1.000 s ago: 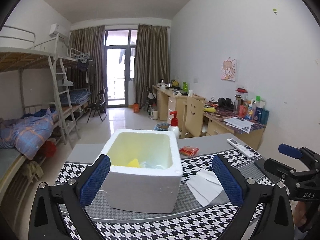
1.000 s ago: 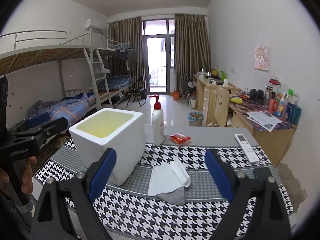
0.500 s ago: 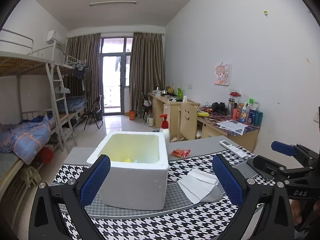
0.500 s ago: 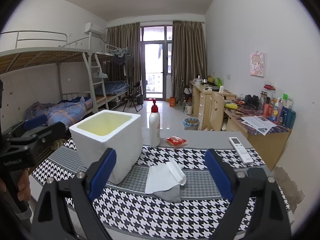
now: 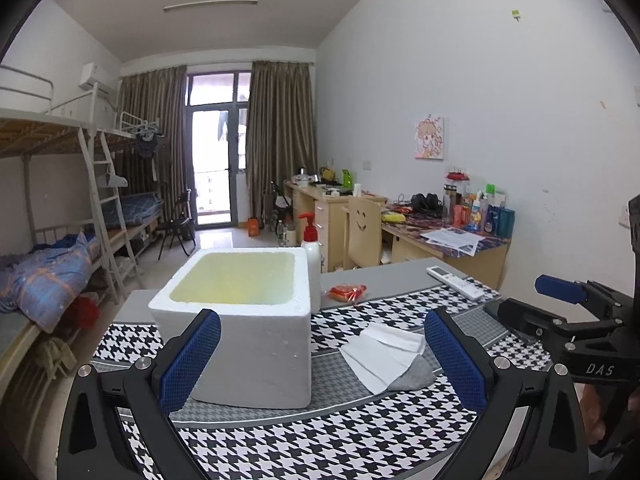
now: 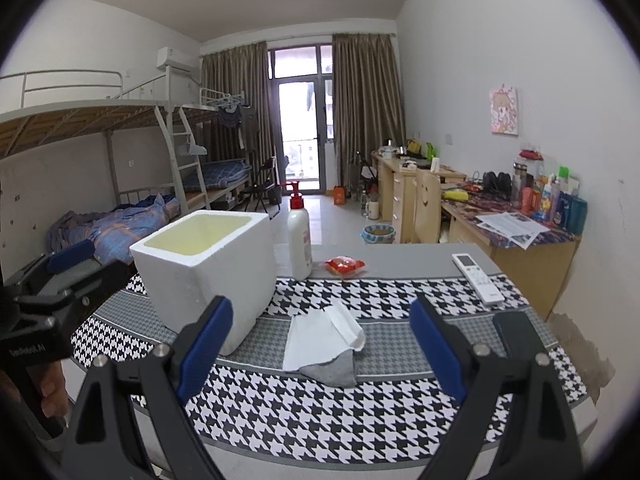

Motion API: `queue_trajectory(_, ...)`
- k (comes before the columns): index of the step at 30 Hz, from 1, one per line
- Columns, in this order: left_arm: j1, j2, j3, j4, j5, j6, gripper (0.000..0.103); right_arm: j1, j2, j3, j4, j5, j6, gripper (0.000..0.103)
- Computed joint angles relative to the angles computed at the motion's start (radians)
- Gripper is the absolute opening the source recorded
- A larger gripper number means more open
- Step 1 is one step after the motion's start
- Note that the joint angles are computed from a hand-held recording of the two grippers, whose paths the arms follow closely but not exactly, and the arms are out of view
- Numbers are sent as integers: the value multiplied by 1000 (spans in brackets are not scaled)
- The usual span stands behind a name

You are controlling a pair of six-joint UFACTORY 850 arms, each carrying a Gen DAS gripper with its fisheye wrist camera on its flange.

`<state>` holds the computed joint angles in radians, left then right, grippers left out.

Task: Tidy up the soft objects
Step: 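Withdraw the left tool from the foam box back toward the white cloth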

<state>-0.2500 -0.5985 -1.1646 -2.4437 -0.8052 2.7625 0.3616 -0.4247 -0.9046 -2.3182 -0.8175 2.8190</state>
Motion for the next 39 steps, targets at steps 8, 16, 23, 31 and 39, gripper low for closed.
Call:
queue_trajectory(8, -10, -31, -39, 50, 27, -67, 102, -11, 3, 18, 14, -5, -9, 92)
queue_trajectory(16, -40, -67, -88, 83, 70, -109, 102, -48, -1, 24, -23, 20, 13, 92)
queue_trajectory(23, -60, -105, -123, 101, 97, -111, 102, -82, -32, 15, -95, 56, 44, 92)
queue_trajectory(31, -83, -172, -197, 175, 162, -196, 102, -122, -78, -20, -134, 156, 47, 92)
queue_trajectory(39, -108, -211, -255, 225, 231, -273, 102, -144, -100, -34, -186, 196, 63, 92)
